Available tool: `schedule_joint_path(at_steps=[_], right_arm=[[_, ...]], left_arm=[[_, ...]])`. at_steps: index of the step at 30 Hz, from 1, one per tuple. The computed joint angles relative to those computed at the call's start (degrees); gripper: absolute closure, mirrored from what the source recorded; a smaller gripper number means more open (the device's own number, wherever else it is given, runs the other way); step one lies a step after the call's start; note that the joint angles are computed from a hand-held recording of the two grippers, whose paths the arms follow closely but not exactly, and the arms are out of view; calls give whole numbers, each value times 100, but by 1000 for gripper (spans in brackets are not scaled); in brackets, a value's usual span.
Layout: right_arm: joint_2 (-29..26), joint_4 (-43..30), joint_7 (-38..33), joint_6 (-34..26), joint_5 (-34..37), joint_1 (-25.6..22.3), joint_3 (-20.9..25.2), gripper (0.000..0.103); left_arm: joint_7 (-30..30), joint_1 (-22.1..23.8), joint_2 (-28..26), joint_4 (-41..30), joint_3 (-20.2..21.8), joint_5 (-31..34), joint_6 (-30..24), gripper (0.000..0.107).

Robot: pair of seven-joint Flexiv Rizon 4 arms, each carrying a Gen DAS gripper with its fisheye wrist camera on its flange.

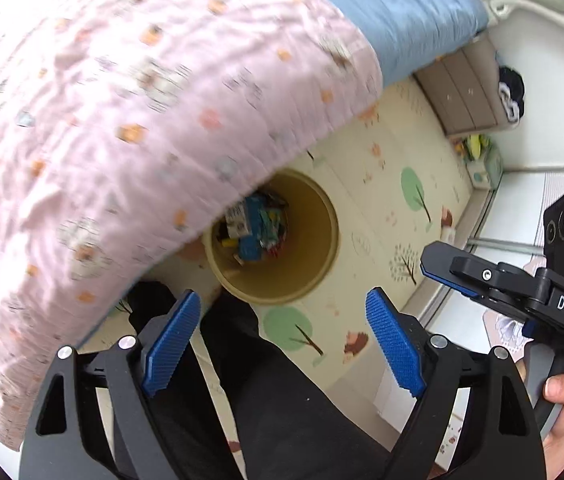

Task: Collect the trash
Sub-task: 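Move both open tools back over the quilt toward the red sock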

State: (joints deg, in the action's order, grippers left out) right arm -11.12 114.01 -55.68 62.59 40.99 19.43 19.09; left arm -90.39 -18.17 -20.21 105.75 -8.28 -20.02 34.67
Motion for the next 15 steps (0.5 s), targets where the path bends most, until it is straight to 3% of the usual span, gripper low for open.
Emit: schedule_joint_path(at_steps=[7, 15], right_arm=[[-1107, -1632, 358, -493, -1201, 471, -38, 50], [-2756, -4304, 701, -1470, -2513, 1095, -68, 50]], left_arm=[[285, 581, 347, 244, 321, -284, 12, 22], [762, 1538, 370, -59, 818, -134, -116, 22]])
